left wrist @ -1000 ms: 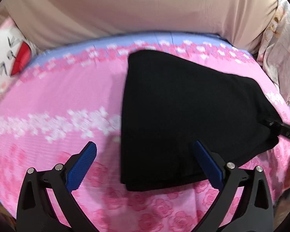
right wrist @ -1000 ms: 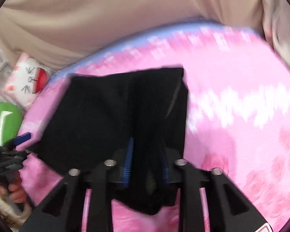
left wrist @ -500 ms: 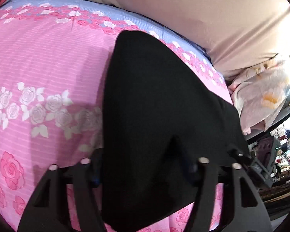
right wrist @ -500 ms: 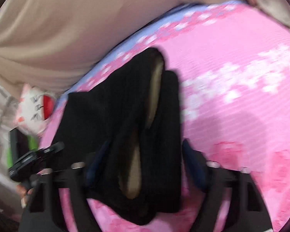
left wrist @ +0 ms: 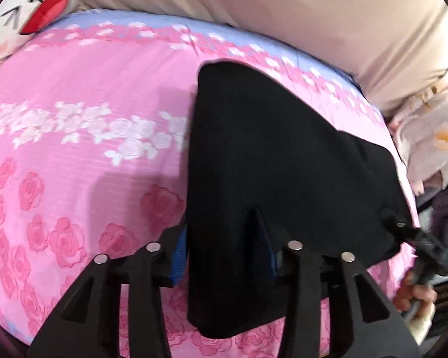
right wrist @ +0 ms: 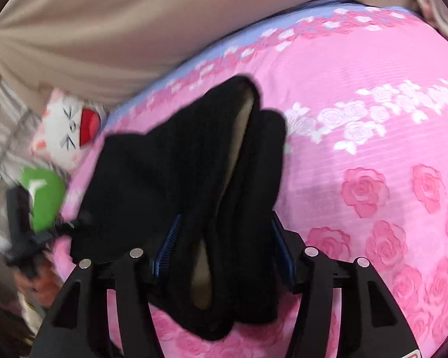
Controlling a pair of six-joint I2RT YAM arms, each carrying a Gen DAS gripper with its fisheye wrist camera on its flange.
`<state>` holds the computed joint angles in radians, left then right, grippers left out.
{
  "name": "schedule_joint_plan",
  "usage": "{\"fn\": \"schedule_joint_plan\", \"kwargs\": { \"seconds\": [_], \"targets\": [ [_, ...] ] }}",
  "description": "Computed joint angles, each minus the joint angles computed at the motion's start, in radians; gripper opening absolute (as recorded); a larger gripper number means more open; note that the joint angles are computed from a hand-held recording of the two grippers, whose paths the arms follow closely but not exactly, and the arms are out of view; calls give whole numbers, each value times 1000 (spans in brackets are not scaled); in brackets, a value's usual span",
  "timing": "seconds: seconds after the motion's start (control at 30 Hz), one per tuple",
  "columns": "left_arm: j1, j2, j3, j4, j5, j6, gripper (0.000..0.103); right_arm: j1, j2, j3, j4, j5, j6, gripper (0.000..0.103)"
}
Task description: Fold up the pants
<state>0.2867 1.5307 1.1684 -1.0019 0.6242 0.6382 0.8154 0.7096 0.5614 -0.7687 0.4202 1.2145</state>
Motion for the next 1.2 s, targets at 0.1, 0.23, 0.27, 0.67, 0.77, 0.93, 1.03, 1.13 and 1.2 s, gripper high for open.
{"fn": "schedule_joint_plan", "kwargs": {
  "seconds": [0.1, 0.23, 0.27, 0.67, 0.77, 0.93, 1.03, 1.13, 1.2],
  "targets": [
    [8, -208, -98, 191, -29, -92, 53, 187, 202, 296, -348, 328, 109, 51],
    [-53, -303, -122, 277, -24, -188, 83, 56, 275, 412, -86, 175, -288, 0],
    [-81, -288, -119, 277, -39, -200, 83, 6, 318, 416, -3, 86, -371, 0],
    [-216, -148, -188, 383, -204, -248, 88, -306, 631, 440, 226, -209, -477, 11],
    [-227, -135, -186, 393, -215, -260, 90, -312, 760, 489, 181, -197, -534, 4],
    [-242, -163, -200, 403, -249, -254, 90, -290, 614, 421, 191, -108, -439, 11],
    [-239, -172, -205, 401, -257, -245, 90, -174, 452, 377, 76, 14, -356, 12],
    [-246, -196, -224, 410, -276, -248, 90, -81, 411, 332, -57, 106, -251, 12],
    [-249, -207, -229, 404, -277, -249, 90, -84, 425, 272, -89, 89, -189, 4]
  ]
}}
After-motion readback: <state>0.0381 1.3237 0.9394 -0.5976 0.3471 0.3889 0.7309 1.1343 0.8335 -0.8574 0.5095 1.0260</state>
